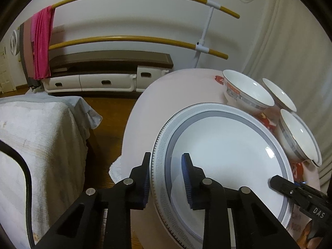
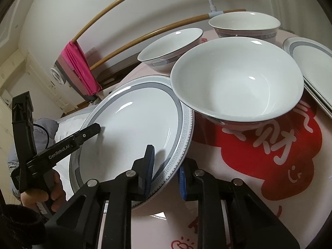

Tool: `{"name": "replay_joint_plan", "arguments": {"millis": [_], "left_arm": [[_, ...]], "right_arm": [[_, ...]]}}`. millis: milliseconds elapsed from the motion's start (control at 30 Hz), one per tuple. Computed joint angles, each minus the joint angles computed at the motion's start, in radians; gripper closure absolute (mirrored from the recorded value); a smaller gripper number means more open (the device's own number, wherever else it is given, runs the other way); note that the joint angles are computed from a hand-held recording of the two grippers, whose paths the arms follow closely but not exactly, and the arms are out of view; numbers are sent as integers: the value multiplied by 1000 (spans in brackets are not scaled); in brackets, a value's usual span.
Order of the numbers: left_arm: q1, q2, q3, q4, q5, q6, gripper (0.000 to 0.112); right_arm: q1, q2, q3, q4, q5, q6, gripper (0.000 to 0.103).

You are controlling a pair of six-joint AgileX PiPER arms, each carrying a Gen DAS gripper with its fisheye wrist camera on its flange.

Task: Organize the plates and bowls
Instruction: 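Lift the plate with both grippers and carry it toward the plate stack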

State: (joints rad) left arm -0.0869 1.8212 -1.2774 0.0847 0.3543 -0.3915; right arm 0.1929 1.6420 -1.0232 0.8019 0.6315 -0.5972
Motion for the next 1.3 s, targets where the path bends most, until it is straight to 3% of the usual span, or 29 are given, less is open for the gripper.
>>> {"name": "replay_joint_plan", "arguments": {"millis": [200,500,667,900,1100,1300], "left_arm": [[-5,-61,81,46,-37,-56,92],[-66,-222,247,354,-52,-421,93],[-136,-342,316,578,-8,-677,94],[-338,-479,333,826,170,-964,94],[-556,-436,252,961,295,-1133,94],[-700,-255,62,1000,318,-1179,94]], "right_arm": [[-37,-3,9,61,51,-88,82],[-72,-38,37,119,121,-189,82],[-98,-105,55,135,171,-218,82],[-197,-230,57,149,284,-264,82],[-410,-272,27,150,423,-338,82],[-655,-225,-53,155,535,-421,82]]}}
